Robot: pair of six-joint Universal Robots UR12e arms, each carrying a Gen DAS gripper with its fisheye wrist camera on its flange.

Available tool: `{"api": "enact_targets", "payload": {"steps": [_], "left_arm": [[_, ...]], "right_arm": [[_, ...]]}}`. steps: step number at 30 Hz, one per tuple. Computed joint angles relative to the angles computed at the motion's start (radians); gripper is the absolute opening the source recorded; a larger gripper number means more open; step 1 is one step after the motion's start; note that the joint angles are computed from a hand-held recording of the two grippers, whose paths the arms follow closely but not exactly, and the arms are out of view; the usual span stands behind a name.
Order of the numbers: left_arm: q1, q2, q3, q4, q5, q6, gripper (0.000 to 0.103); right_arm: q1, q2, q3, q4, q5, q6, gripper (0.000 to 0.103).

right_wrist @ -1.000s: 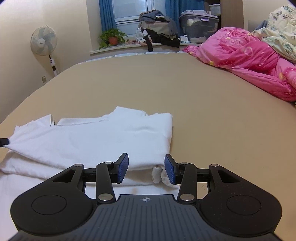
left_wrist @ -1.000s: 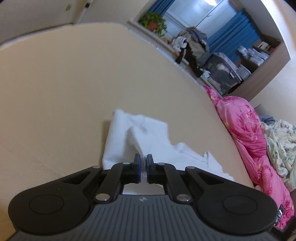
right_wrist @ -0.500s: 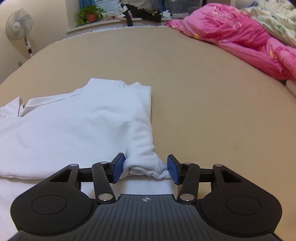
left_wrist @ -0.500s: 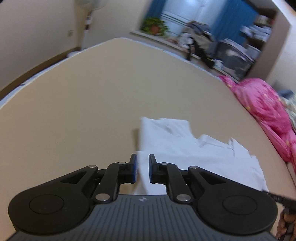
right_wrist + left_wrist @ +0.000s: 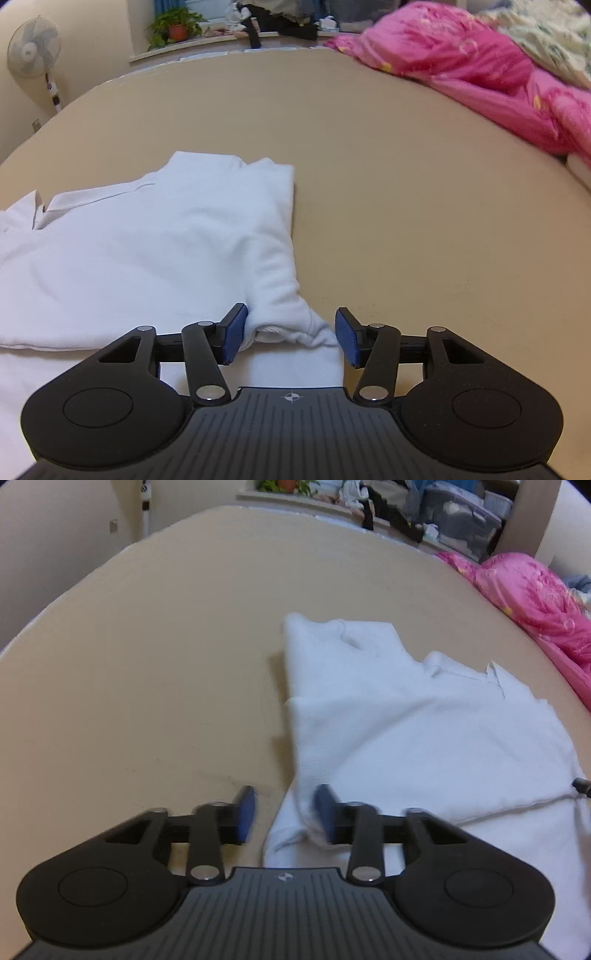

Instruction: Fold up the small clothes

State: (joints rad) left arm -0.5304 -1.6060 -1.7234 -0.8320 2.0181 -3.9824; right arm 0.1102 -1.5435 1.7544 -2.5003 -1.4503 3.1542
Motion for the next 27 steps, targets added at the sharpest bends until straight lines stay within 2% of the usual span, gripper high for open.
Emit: {"api": "enact_targets", "payload": {"steps": [2, 4, 7, 9, 12, 15, 19, 21, 23, 27], "left_arm": [[-0.012, 0.007, 0.031, -0.076, 0.033, -0.014, 0.05], [-0.033, 0.025, 0.042, -0.086, 0.09, 0.005, 0.05], [-0.059, 0.063, 0.047, -0.116, 0.115, -0.02, 0.05], [-0.081, 0.091, 0.041, -0.13, 0.138, -0.037, 0.05], [-0.153, 0.125, 0.04, -0.195, 0.184, -0.104, 0.05], [-0.212, 0.142, 0.04, -0.232, 0.161, -0.177, 0.05], [-0.282, 0.146, 0.018, -0.25, 0.11, -0.288, 0.05], [-0.3, 0.143, 0.008, -0.264, 0.069, -0.323, 0.05], [-0.312, 0.137, 0.013, -0.32, 0.022, -0.36, 0.05], [-0.311, 0.129, 0.014, -0.371, -0.014, -0.38, 0.05]], "right_arm": [[-0.009, -0.02, 0.002, 0.013, 0.014, 0.026, 0.054], [-0.022, -0.048, 0.004, 0.03, 0.02, 0.043, 0.053], [-0.059, -0.097, 0.014, 0.019, 0.041, 0.046, 0.053], [-0.095, -0.136, 0.023, 0.019, 0.065, 0.083, 0.053], [-0.158, -0.213, 0.061, 0.028, 0.156, 0.12, 0.053], [-0.219, -0.296, 0.113, 0.06, 0.235, 0.101, 0.053], [-0.29, -0.386, 0.178, 0.18, 0.299, 0.096, 0.053], [-0.31, -0.423, 0.211, 0.247, 0.299, 0.083, 0.053], [-0.319, -0.449, 0.239, 0.303, 0.289, 0.048, 0.053], [-0.31, -0.46, 0.249, 0.399, 0.238, -0.05, 0.053]]}}
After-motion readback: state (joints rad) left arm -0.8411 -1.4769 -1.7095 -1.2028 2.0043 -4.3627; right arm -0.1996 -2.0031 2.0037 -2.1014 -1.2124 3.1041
